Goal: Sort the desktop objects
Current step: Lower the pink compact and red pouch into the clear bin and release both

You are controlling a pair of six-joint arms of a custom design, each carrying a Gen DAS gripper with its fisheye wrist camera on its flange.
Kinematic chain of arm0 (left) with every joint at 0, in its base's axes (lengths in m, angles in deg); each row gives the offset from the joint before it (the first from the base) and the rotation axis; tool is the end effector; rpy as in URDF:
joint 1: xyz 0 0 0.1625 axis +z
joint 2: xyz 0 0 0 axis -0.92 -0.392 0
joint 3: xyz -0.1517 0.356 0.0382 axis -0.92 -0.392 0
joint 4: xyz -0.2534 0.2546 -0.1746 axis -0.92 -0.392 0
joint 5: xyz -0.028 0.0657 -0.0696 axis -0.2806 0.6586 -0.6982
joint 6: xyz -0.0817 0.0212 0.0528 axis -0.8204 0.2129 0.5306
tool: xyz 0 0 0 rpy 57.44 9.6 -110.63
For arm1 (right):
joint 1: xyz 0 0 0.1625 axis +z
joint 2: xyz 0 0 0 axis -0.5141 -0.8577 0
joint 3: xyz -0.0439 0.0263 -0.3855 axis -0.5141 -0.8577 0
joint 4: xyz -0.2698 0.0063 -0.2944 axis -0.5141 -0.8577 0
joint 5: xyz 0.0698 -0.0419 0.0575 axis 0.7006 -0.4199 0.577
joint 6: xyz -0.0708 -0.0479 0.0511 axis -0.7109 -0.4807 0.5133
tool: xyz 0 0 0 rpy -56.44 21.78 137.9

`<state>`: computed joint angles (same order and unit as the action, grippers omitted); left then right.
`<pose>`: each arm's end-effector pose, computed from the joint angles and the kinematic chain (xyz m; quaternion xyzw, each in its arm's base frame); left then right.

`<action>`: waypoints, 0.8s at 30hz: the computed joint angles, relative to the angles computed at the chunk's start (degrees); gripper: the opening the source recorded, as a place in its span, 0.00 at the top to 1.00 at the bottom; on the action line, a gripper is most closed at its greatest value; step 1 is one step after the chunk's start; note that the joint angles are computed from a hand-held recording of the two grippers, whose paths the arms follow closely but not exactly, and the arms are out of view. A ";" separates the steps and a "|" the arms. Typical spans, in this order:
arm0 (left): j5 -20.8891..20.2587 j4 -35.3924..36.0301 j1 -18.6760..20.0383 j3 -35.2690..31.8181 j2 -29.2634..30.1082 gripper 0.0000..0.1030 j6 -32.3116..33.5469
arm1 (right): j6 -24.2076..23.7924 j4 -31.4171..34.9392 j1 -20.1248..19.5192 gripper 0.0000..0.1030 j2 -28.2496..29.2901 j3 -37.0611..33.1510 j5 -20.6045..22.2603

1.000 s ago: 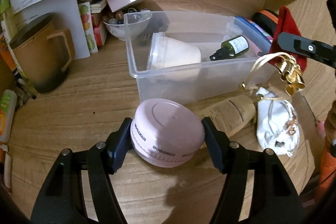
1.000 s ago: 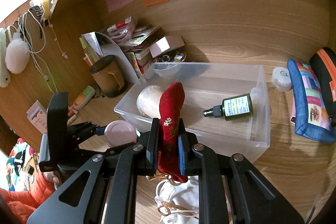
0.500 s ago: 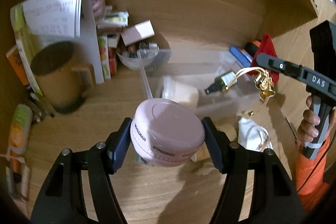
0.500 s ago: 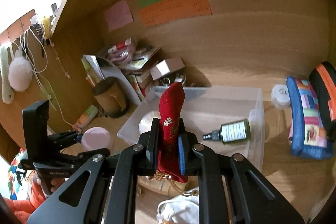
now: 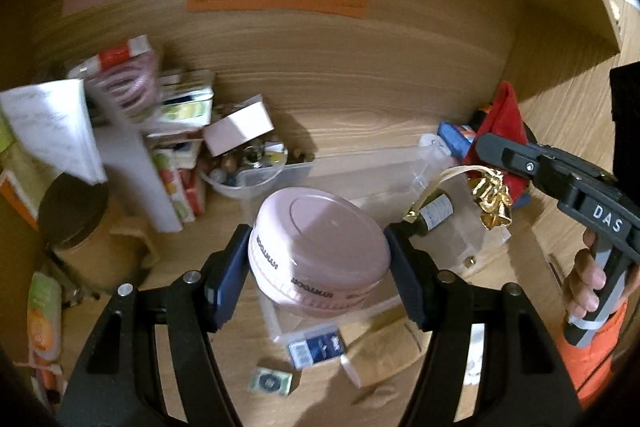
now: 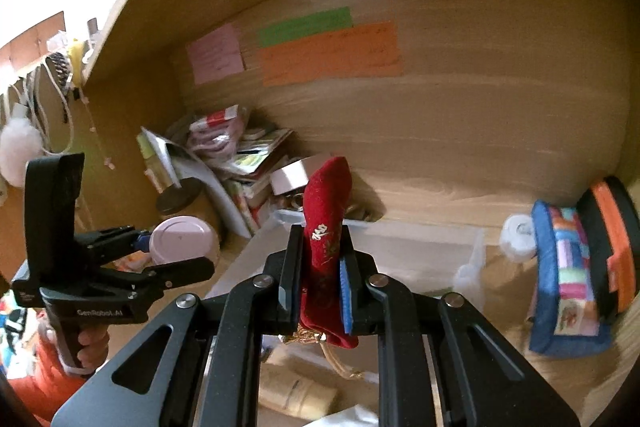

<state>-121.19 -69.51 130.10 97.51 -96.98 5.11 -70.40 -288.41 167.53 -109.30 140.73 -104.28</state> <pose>-0.0259 -0.4099 0.3193 0.4198 0.8712 -0.2097 0.1441 0.4057 -0.3099 -0.0135 0.1622 -0.8349 0.4646 0.2464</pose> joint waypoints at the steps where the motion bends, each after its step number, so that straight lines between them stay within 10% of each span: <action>1: -0.13 -0.09 -0.08 0.01 0.76 0.36 0.02 | -0.50 -0.17 -0.05 0.86 0.25 -0.31 -0.72; 24: 1.96 -8.07 -2.22 3.25 12.91 0.36 4.50 | 7.00 4.54 -9.87 0.84 -1.13 6.23 4.14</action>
